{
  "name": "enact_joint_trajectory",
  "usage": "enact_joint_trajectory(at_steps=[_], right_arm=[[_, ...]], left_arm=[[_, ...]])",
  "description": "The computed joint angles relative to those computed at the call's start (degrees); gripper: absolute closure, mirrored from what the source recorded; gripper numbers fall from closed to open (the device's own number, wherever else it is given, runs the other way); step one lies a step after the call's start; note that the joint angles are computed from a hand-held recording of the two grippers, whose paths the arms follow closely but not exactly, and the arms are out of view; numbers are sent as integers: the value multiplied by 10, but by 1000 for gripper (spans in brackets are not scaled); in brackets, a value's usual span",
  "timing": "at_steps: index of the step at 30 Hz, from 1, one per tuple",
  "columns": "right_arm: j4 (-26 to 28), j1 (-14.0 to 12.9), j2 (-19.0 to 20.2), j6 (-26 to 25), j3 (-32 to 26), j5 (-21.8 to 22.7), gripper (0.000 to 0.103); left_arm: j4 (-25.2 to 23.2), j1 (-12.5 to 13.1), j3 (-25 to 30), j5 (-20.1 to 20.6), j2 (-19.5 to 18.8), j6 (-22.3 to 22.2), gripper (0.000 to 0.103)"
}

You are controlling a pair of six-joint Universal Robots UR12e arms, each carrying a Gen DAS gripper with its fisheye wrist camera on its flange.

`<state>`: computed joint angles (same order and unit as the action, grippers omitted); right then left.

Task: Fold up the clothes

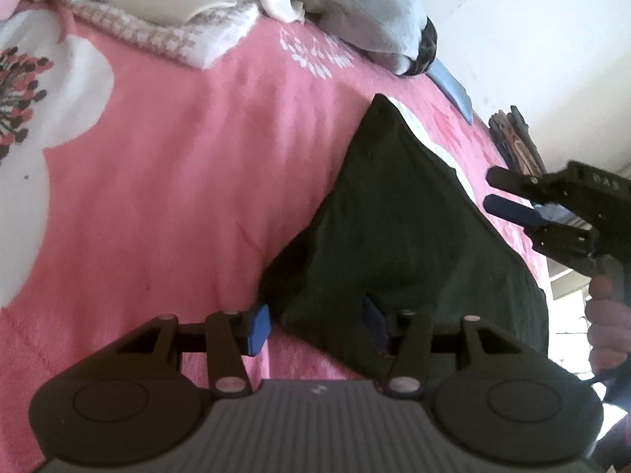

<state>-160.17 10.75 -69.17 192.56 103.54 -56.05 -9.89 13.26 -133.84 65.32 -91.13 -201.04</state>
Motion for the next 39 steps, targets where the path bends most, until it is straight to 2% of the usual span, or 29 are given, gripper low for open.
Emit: enact_joint_trajectory(at_steps=[1, 3, 5, 7, 10, 15, 19, 22, 25, 28, 30, 31, 32, 33, 35, 39], right_arm=[[4, 3, 3, -1, -5, -2, 70], [17, 9, 12, -5, -18, -4, 59], [23, 17, 25, -3, -35, -6, 54], [29, 27, 41, -2, -56, -21, 51], [64, 44, 65, -17, -95, -55, 47], [127, 69, 101, -52, -158, -115, 43], [167, 85, 119, -82, -193, -153, 33], [197, 97, 124, -127, -208, -189, 32], [200, 104, 124, -153, -209, -213, 37], [200, 106, 124, -158, -210, -230, 51], [200, 106, 124, -159, -210, -242, 68], [200, 105, 124, -158, -210, -244, 72], [198, 103, 123, -156, -209, -241, 83], [195, 100, 121, -153, -206, -237, 90], [185, 90, 114, -140, -196, -215, 94], [149, 72, 97, -124, -170, -172, 95]], left_arm=[[3, -4, 1, 8, -1, 7, 55], [10, -9, 1, 21, -1, 22, 56], [20, -14, 2, 35, -3, 37, 64], [20, -19, 4, 54, -5, 50, 84], [29, -20, 2, 65, -6, 64, 91], [57, -29, -2, 75, -8, 98, 98], [90, -30, -8, 58, -9, 133, 98], [118, -32, -10, 46, -11, 154, 98], [143, -38, -12, 37, -13, 179, 98], [153, -44, -11, 32, -13, 195, 99], [160, -49, -11, 30, -14, 202, 99], [163, -51, -11, 29, -14, 203, 99], [167, -52, -11, 27, -14, 205, 99], [170, -53, -10, 26, -14, 206, 99], [176, -56, -10, 23, -13, 208, 99], [179, -58, -10, 8, -8, 214, 99]])
